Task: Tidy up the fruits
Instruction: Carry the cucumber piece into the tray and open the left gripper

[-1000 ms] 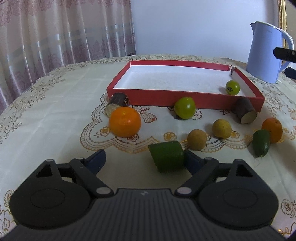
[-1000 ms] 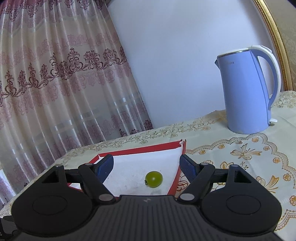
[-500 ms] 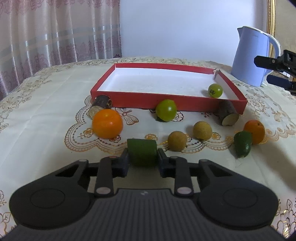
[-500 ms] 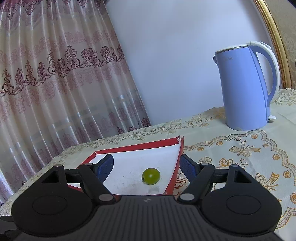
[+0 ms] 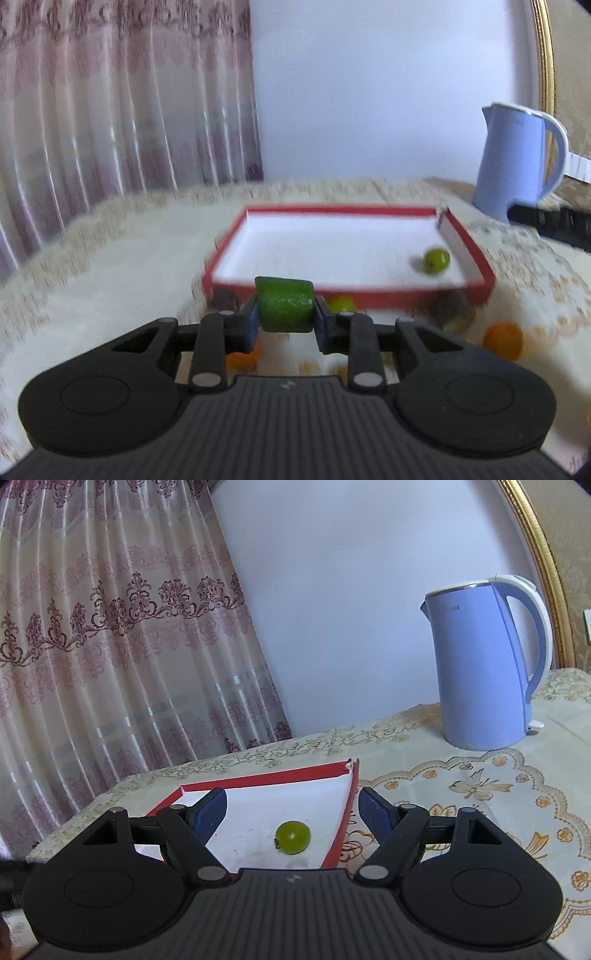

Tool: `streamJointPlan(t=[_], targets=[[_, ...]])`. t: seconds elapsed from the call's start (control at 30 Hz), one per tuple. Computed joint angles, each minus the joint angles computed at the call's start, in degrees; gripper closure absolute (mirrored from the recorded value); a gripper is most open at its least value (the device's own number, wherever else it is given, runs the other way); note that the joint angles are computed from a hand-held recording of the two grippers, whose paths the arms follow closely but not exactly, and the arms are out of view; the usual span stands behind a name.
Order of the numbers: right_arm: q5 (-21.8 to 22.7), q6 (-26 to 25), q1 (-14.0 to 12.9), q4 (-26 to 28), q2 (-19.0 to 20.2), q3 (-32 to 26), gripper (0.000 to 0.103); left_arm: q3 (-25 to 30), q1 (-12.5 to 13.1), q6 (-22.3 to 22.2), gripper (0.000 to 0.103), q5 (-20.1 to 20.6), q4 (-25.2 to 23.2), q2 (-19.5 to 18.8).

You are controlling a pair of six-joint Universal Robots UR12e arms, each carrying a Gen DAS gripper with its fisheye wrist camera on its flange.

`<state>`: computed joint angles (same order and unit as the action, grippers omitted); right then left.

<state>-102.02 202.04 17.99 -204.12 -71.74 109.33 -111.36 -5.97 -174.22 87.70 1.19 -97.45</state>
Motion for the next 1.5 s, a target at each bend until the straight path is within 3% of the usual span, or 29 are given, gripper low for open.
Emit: streamJointPlan(t=[0.3, 0.5, 0.77, 1.1, 1.13, 1.27, 1.5], targets=[[-2.8, -1.6, 0.6, -1.4, 0.7, -0.4, 0.025, 7.3, -3.7, 1.7, 0.076, 9.3, 3.5, -5.8], [-3.9, -2.1, 0.6, -2.6, 0.9, -0.5, 0.025, 12.4, -5.1, 1.5, 0.076, 12.6, 2.3, -10.0], [-4.2, -1.0, 0.3, -3.4, 0.9, -0.3, 0.025, 16.4, -5.7, -0.4, 0.076, 14.6, -1.7, -13.7], [-3.0, -0.7, 0.0, -3.0, 0.7, -0.2, 0.025, 17.9, -4.8, -1.8, 0.076, 11.5, -8.5, -15.0], [-3.1, -0.7, 0.0, -2.9, 0.7, -0.2, 0.025, 17.9, -4.7, -1.8, 0.072, 11.1, -8.7, -15.0], [-3.3, -0.6, 0.1, -2.6, 0.7, -0.3, 0.025, 17.5, -5.1, -1.2, 0.036, 12.2, -6.4, -15.2], [-3.9, -0.7, 0.2, -2.6, 0.8, -0.3, 0.025, 17.0, -5.2, -0.7, 0.026, 12.8, -5.5, -14.9]])
